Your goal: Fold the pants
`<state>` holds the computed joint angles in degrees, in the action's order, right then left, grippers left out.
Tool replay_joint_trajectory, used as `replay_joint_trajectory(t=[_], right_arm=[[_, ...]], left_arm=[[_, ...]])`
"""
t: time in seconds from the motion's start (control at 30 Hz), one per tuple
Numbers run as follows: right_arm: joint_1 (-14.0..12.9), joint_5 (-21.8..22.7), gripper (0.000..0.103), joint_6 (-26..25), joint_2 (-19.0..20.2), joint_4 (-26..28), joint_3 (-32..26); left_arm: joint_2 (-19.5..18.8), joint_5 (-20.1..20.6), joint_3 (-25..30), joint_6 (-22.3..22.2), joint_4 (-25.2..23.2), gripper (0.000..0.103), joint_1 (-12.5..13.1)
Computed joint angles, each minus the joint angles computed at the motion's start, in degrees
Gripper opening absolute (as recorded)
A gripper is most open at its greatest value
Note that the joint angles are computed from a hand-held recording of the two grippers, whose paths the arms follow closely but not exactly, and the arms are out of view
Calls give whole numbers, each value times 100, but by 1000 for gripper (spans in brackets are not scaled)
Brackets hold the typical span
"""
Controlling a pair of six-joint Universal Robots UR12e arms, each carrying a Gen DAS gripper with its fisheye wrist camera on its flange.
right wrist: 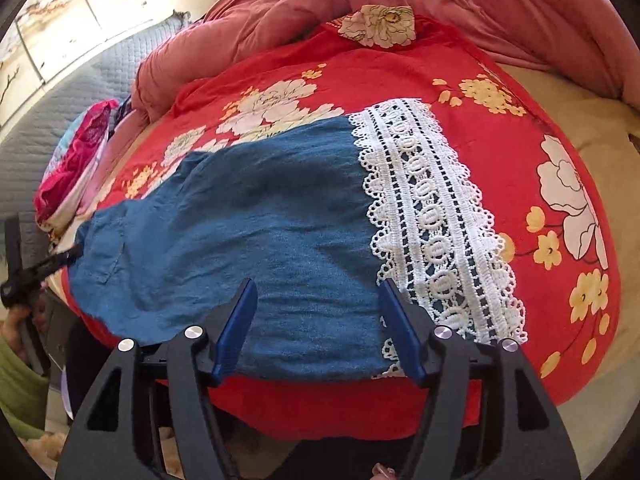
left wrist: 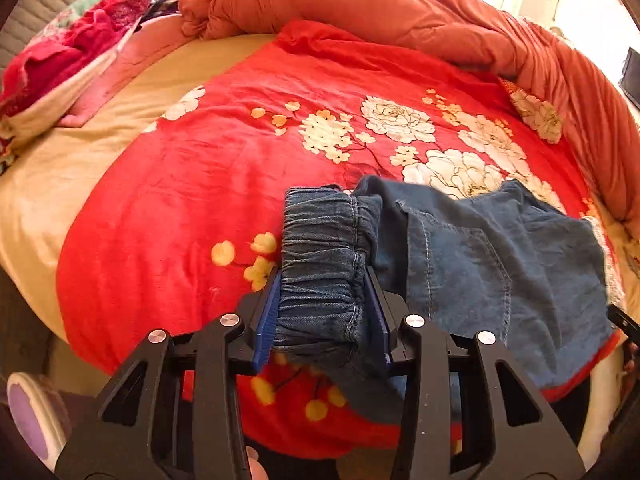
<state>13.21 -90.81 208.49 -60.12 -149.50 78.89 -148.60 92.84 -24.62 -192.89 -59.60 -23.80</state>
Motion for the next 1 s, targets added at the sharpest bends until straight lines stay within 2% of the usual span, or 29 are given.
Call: replay_joint_trajectory(t=[0.07,0.2,0.33,0.4,0.47,0.57,0.7,0.73,0.8,0.83,0.93,1.0], right_arm=[[-7,22,62,15,-11,36,-2],[0,20,62,9,-19,38,21],[21,-35,64,7,-1,71,-2],[25,-38,64,-20,-4,77,1],[21,-28,64,-29,1,64,8],[29,-43,67,-61,23,113,-29],[6,88,69,-75,-13,67,-5],[-4,121,69,-67,-32,38,17],[-19,135,69,-88,-63,34,44],[-19,92,69,-108,-74,71,41],[-35,27,69,-97,-129,-2,81],[-39,-104,69,-118,-156,-127,85]], left_arm=[[34,16,-40,76,238,30,8],[59,343,-68,325,619,30,35],[-17,258,-9,396,90,30,61],[157,282,-413,392,294,31,58],[277,362,-686,414,525,42,60],[329,316,-715,253,442,53,106],[549,301,-959,340,664,60,136],[595,453,-994,417,712,60,124],[595,1023,-915,606,672,60,71],[612,1135,-905,606,693,60,73],[619,896,-814,376,753,59,129],[453,586,-470,401,720,60,123]])
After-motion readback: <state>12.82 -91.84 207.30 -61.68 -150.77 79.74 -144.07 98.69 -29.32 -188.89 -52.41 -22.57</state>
